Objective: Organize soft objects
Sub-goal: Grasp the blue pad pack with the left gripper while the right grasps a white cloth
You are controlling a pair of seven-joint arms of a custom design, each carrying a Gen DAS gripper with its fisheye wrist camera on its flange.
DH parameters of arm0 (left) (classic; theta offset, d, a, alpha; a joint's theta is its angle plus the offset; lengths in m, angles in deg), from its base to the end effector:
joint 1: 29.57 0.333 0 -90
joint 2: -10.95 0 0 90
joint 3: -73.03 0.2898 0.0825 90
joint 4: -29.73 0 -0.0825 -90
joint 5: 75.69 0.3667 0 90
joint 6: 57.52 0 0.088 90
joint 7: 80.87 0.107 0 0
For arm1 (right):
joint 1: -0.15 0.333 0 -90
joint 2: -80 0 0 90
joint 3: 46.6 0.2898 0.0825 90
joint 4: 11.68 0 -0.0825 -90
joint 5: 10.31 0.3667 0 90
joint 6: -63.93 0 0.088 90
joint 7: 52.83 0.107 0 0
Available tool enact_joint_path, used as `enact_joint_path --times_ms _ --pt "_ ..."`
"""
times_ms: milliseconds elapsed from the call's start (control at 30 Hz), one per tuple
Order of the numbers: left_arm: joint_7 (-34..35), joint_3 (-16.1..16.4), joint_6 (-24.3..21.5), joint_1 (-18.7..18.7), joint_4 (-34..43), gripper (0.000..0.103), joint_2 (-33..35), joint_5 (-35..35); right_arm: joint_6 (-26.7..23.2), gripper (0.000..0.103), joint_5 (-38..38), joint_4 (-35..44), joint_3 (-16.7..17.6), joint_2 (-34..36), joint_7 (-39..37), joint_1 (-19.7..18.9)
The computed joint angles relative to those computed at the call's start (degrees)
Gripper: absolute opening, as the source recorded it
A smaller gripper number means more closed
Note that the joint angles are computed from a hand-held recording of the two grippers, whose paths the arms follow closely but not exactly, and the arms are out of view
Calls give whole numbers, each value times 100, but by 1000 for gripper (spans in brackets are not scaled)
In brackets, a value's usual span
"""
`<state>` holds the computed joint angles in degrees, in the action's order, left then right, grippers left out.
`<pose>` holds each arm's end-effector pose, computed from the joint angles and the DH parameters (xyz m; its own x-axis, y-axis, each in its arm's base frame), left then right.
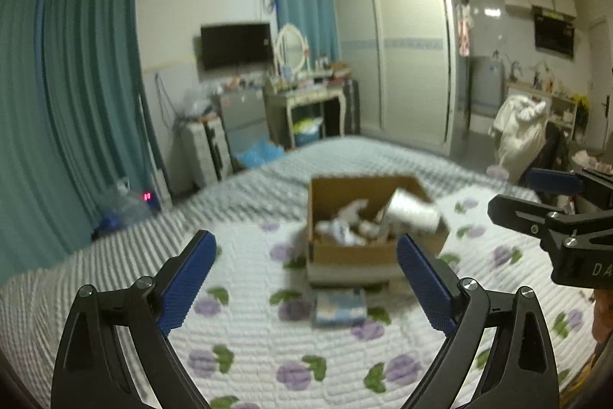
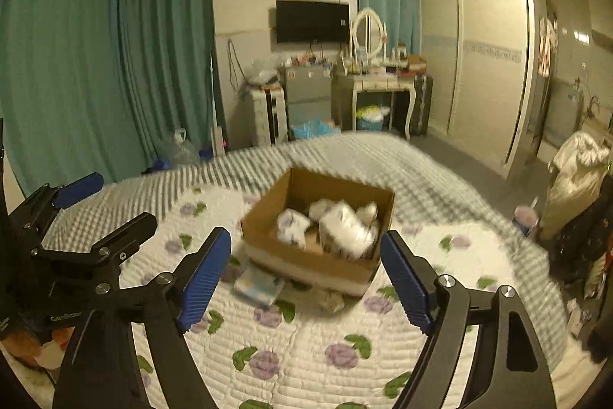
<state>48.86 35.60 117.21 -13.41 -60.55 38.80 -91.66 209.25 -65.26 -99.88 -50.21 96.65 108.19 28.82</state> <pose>0.6821 -0.1419 0.5107 -0.5006 -0.8627 -0.0715 -0.3533 0.2790 -0.8929 0.6030 0.2985 0.5439 -0.1614 -0.9866 -0.0219 -0.5080 0.1021 -0.8553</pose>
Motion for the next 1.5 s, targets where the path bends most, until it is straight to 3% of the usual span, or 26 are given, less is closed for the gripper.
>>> enact_joint_path --times_ms 233,533,700,767,1000,1167,1200,1267,1500 --pt "-816 1061 -720 -990 1088 97 1018 519 231 80 1130 527 -144 1030 -561 -254" --pt "-1507 1755 -1707 -1687 2464 97 2132 1061 401 78 2662 1334 -275 2368 -1492 -558" --pt "-1347 1680 -1970 -1749 2679 97 2377 1119 522 65 3356 1816 -323 2948 -1996 -674" --pt "-1235 1641 -2117 -1782 2746 97 2429 1105 615 48 3579 1881 -354 3070 -2169 -703" --pt "-1505 2097 -2373 -2302 3257 97 2762 1466 1174 41 3889 1386 -868 2921 -2223 -365" --pt "-1649 2230 -2546 -2472 3696 95 3019 1655 1471 38 4008 999 -1041 2727 -2233 -226" --pt "-1631 2202 -2524 -2451 3665 92 3007 1649 1512 38 4034 939 -1053 2690 -2253 -214" --pt "-1557 2104 -2451 -2351 3422 77 2872 1592 1487 37 4083 1034 -1075 2755 -2278 -176" --pt "-1290 1741 -1874 -1863 1858 73 1923 1329 1658 36 4052 538 -1205 2383 -2259 34"
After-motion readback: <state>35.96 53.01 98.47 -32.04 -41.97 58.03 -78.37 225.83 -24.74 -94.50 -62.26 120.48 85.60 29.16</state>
